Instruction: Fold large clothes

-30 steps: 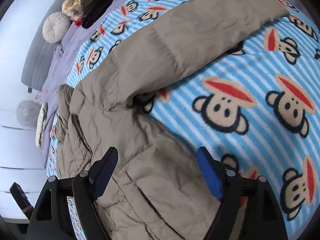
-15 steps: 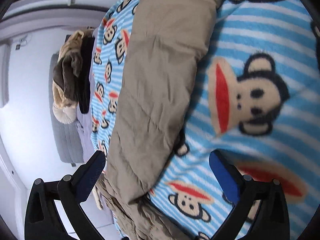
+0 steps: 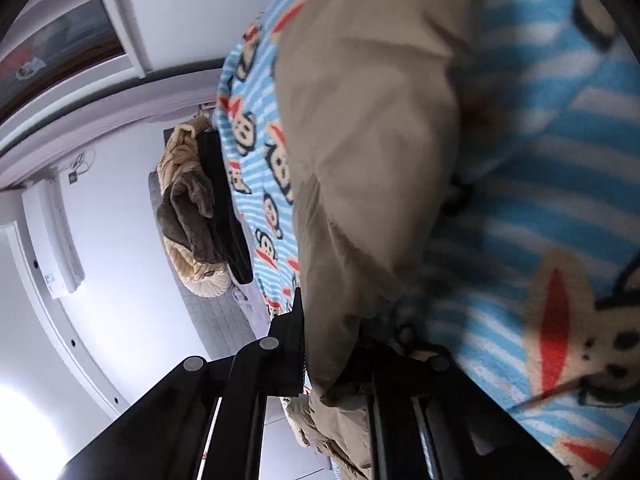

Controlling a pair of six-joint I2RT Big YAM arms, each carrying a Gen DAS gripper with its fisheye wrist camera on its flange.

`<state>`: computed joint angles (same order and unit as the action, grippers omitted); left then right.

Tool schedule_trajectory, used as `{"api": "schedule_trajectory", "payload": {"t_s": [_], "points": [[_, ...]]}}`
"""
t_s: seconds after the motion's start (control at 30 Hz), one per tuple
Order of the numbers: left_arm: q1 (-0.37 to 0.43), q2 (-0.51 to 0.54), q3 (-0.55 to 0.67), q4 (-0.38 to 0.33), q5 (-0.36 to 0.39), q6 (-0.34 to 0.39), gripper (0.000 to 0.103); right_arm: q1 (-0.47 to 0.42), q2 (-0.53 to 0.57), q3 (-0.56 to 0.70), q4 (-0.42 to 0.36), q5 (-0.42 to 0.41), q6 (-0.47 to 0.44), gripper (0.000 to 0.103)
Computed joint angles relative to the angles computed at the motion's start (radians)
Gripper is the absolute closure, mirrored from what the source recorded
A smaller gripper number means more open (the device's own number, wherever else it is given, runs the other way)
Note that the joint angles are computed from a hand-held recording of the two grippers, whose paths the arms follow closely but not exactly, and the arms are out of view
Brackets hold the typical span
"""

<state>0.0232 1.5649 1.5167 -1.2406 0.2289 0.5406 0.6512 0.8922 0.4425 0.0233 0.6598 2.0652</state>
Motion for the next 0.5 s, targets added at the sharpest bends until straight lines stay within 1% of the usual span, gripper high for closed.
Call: {"api": "schedule_trajectory", "payload": {"t_s": [0.1, 0.2, 0.23, 0.3, 0.33, 0.37, 0.43, 0.47, 0.5], "points": [[0.02, 0.011, 0.032, 0.009, 0.005, 0.002, 0.012, -0.04, 0.021, 0.079, 0.025, -0.061, -0.183, 0.095], [0.053, 0.031, 0.079, 0.007, 0.032, 0.011, 0.012, -0.07, 0.102, 0.22, 0.024, -0.155, -0.371, 0.095], [0.066, 0.038, 0.097, 0.006, 0.041, 0.015, 0.012, -0.076, 0.137, 0.277, 0.008, -0.19, -0.431, 0.095], [0.095, 0.057, 0.135, 0.006, 0.059, 0.024, 0.012, -0.077, 0.227, 0.431, -0.068, -0.263, -0.576, 0.095], [0.111, 0.066, 0.152, 0.006, 0.068, 0.029, 0.012, -0.075, 0.284, 0.525, -0.132, -0.297, -0.655, 0.095], [0.128, 0.078, 0.173, 0.004, 0.075, 0.034, 0.012, -0.065, 0.333, 0.605, -0.19, -0.317, -0.721, 0.095], [0.164, 0.103, 0.212, 0.005, 0.086, 0.043, 0.012, -0.035, 0.473, 0.814, -0.334, -0.351, -0.864, 0.095], [0.182, 0.118, 0.23, 0.005, 0.088, 0.048, 0.012, -0.016, 0.548, 0.919, -0.4, -0.36, -0.924, 0.095], [0.2, 0.134, 0.25, 0.005, 0.087, 0.054, 0.012, 0.002, 0.61, 1.0, -0.451, -0.366, -0.964, 0.095]]}}
